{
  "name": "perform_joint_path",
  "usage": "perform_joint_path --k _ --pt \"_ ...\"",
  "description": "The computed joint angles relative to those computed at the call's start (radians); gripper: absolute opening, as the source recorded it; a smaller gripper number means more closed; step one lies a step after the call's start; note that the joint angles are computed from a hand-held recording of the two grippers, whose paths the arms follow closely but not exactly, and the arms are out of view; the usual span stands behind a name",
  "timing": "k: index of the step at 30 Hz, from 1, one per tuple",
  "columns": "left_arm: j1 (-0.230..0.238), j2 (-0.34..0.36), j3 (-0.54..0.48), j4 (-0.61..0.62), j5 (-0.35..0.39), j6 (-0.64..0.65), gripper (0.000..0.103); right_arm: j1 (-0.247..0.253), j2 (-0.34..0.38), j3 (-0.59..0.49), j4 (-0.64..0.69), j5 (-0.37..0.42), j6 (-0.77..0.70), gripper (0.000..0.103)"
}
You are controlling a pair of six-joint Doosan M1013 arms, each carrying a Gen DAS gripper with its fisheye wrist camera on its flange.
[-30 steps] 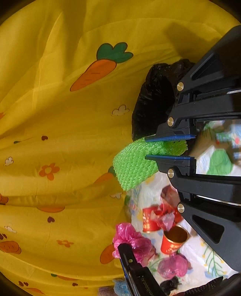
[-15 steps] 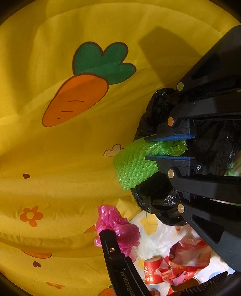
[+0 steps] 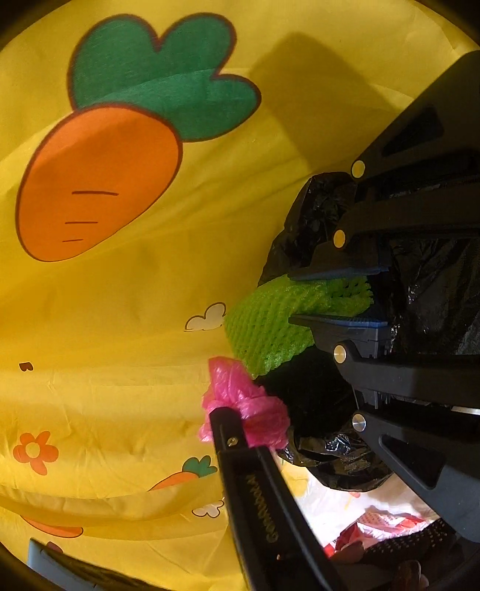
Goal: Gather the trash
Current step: 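Open both tools to drop pink bag and green net into the trash bag, then move both open tools back over the table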
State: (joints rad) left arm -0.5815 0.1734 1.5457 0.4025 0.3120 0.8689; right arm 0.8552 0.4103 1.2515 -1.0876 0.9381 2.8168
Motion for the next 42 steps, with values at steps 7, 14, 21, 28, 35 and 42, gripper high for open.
perform_joint_path --k 7,14,21,28,35,42 --pt "0.01 0.014 -0.012 -0.202 0.0 0.192 0.058 -0.006 -0.001 0.009 0.001 -0.003 0.008 0.04" --pt "0.015 -0.015 0.019 -0.012 0.001 -0.061 0.084 -0.001 -0.004 0.018 -0.014 0.0 0.02 0.048" --pt "-0.011 -0.077 0.074 0.383 0.131 -0.489 0.087 0.017 -0.023 0.042 -0.042 -0.02 0.046 0.06" --pt "-0.057 -0.172 0.157 0.596 0.257 -0.679 0.087 0.041 -0.048 0.064 -0.067 -0.043 0.094 0.076" --pt "-0.117 -0.272 0.234 0.689 0.397 -0.79 0.087 0.071 -0.078 0.09 -0.086 -0.081 0.119 0.087" --pt "-0.186 -0.356 0.315 0.78 0.625 -0.889 0.088 0.106 -0.092 0.106 -0.079 -0.144 0.105 0.088"
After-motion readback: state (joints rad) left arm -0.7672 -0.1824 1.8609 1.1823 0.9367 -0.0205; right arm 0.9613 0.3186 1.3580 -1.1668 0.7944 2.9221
